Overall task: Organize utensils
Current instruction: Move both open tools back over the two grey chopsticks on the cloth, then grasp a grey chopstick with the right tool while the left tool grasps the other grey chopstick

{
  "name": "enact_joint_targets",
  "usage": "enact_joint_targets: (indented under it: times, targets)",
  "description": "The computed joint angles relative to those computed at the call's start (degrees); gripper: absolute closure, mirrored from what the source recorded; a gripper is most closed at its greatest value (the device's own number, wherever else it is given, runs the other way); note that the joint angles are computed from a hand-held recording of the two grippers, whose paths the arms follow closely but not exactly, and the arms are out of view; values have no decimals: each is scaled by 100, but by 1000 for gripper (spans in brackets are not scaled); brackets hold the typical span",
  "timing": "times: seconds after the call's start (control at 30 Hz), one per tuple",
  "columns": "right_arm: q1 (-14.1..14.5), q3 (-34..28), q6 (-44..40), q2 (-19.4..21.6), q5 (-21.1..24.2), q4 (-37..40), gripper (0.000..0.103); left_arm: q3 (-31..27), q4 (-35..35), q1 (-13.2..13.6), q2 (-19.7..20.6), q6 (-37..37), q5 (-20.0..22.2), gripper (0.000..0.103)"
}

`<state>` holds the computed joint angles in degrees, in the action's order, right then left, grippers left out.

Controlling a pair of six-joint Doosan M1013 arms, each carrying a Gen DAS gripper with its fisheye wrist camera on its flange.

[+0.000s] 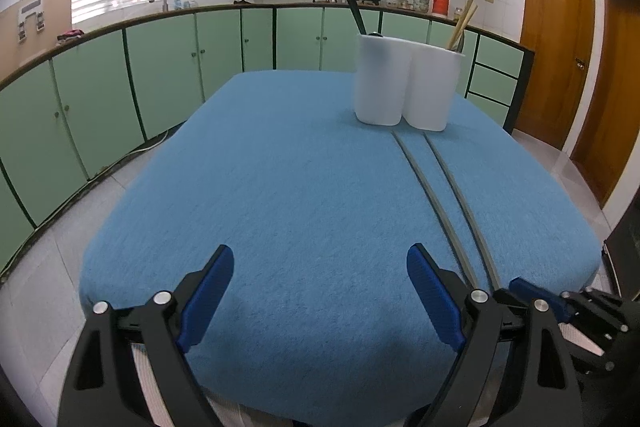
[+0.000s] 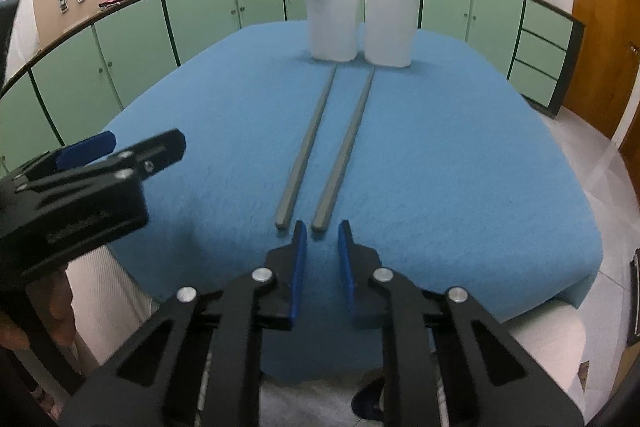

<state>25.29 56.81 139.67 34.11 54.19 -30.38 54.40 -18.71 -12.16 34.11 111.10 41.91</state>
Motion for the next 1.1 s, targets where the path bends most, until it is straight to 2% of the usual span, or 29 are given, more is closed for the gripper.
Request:
enact_joint_targets:
  times: [0.13,0.5,0.73,0.93,1.1]
  targets:
    - [7,11,137,10,-5,-147,96,11,-15,5,-1,14,4,16]
    - [-8,112,263,-27,-171,-221,97,68,-49,-31,-29,148,10,16]
    - [22,275,806,-159,13,-717,97,96,-224,-72,-57,376,137,17]
    - [-30,601,1297,-372,102,-982,98,81,-513,-155,-48,670,522,27]
    - [-105,873,1579,-543,64,-1015,101,-64,-592,-236,48,618,940,41]
